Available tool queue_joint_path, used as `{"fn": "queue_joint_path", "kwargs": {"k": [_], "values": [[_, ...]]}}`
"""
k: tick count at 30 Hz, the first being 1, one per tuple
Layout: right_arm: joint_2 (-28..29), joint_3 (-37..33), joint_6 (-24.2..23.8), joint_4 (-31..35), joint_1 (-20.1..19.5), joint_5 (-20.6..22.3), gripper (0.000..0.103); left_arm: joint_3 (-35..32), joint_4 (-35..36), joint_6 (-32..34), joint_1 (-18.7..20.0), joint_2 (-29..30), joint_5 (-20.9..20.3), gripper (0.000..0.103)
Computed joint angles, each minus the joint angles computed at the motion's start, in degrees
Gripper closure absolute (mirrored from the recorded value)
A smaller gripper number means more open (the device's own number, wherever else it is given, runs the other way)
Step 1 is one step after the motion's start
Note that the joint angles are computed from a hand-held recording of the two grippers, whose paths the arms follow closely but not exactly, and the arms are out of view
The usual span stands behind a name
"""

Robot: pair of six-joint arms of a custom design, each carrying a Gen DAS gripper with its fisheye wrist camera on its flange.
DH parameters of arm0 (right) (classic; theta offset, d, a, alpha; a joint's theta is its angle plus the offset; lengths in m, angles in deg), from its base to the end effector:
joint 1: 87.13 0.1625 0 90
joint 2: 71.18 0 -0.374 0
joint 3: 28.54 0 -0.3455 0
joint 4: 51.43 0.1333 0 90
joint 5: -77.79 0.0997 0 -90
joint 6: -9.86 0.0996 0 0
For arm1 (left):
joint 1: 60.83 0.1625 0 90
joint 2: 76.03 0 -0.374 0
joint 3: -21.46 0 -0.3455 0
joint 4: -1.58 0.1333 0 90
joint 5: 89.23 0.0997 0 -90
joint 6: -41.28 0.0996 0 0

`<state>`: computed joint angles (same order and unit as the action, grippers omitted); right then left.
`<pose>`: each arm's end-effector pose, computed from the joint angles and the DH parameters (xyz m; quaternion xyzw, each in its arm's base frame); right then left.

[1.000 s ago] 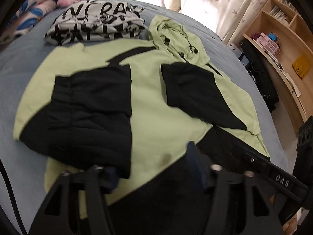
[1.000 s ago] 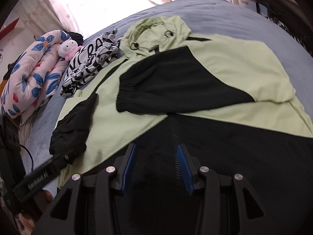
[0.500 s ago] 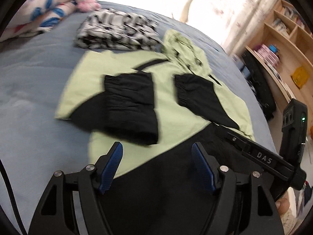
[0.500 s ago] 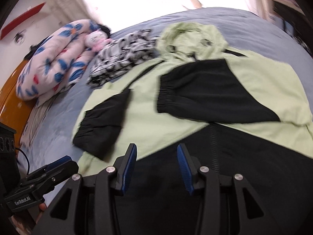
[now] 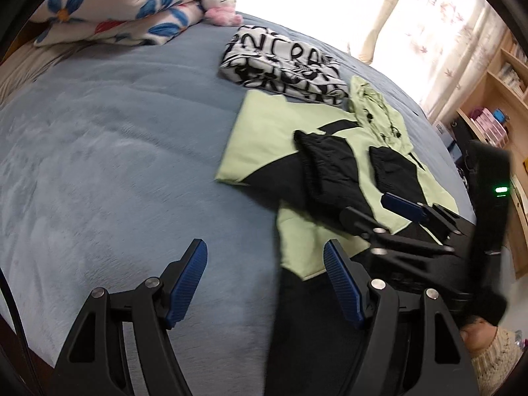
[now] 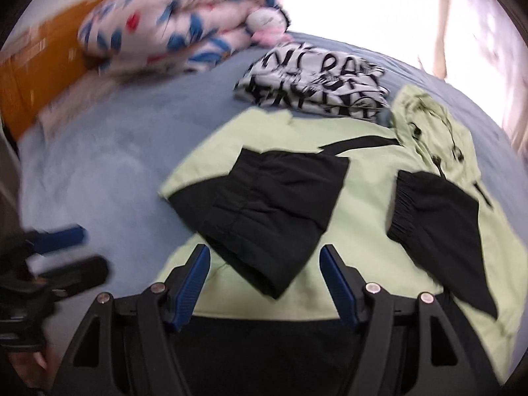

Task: Fold large clothes

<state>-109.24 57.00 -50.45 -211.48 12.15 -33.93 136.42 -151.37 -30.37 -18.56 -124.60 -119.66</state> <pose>0.2009 -0.6314 0.0912 0.5193 -0.8119 0.0939 0.2495 -0.2095 -0.4866 0.0700 -0.1652 0.8518 -0.4155 0.2731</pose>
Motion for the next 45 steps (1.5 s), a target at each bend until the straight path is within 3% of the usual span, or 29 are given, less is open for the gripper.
{"fn": "queue_joint_path", "kwargs": {"k": [2,4,5,6,11,13,16,18,21,24,26,31,35,37,38,42,45], "values": [[1.71,-0.09,-2.69,-3.14,0.34,-1.58,0.034,1.07,-1.43,-0.41,0.22,-0.22,-0.48,0.031],[1.69,-1.08,-2.01,-2.25,0.14,-0.50,0.051,1.88,-2.23,-0.65,0.20,-0.49,-0.53,0.031],[1.41,-2.03,-0.51,-0.06,0.10,-0.14,0.083,2.09,-2.48,-0.63,0.21,-0.53,-0.49,0.031],[1.35,-3.84,2.00,2.76,0.12,0.04,0.095,2.36,-2.74,-0.66,0.15,-0.63,-0.41,0.031],[-3.61,-9.97,15.07,9.35,-2.77,8.20,0.097,2.97,-5.31,0.77,-0.19,-0.39,-0.42,0.031],[-5.48,-11.48,18.63,12.03,-4.47,9.58,0.097,2.67,-6.26,1.85,-0.23,0.19,-0.67,0.031],[-6.70,-14.70,22.66,19.93,-7.35,7.40,0.094,1.52,-7.53,3.73,0.24,1.54,-1.91,0.031],[-6.35,-16.39,24.11,23.87,-8.82,3.15,0.073,0.50,-8.07,4.89,0.79,2.49,-2.78,0.031],[-6.28,-17.78,26.02,26.59,-11.41,-0.48,0.064,-1.22,-8.19,6.40,1.45,3.91,-3.99,0.031],[-5.32,-21.90,28.94,31.09,-12.92,2.00,0.063,-3.03,-6.88,7.28,1.97,4.90,-4.66,0.031],[-3.36,-26.12,30.37,33.53,-13.24,3.96,0.057,-3.89,-6.44,7.65,2.28,5.36,-5.01,0.031],[5.12,-39.18,31.02,38.92,-12.84,5.63,0.051,-6.84,-4.58,8.25,3.07,6.99,-5.52,0.031],[11.97,-46.98,31.34,41.91,-12.12,2.14,0.049,-8.76,-2.56,8.24,3.62,7.99,-5.94,0.031],[10.96,-43.33,27.75,37.82,-10.82,0.44,0.063,-10.04,-0.95,8.51,4.03,8.33,-5.98,0.031],[10.17,-42.53,26.45,38.62,-10.35,1.59,0.078,-10.54,-0.97,9.42,4.12,8.63,-5.53,0.031],[5.65,-38.16,20.77,35.40,-8.61,9.35,0.078,-14.29,4.27,10.94,4.68,9.12,-2.94,0.031],[4.91,-40.17,17.80,32.02,-7.42,14.29,0.079,-17.62,4.38,13.62,5.62,10.02,-1.21,0.031]]}}
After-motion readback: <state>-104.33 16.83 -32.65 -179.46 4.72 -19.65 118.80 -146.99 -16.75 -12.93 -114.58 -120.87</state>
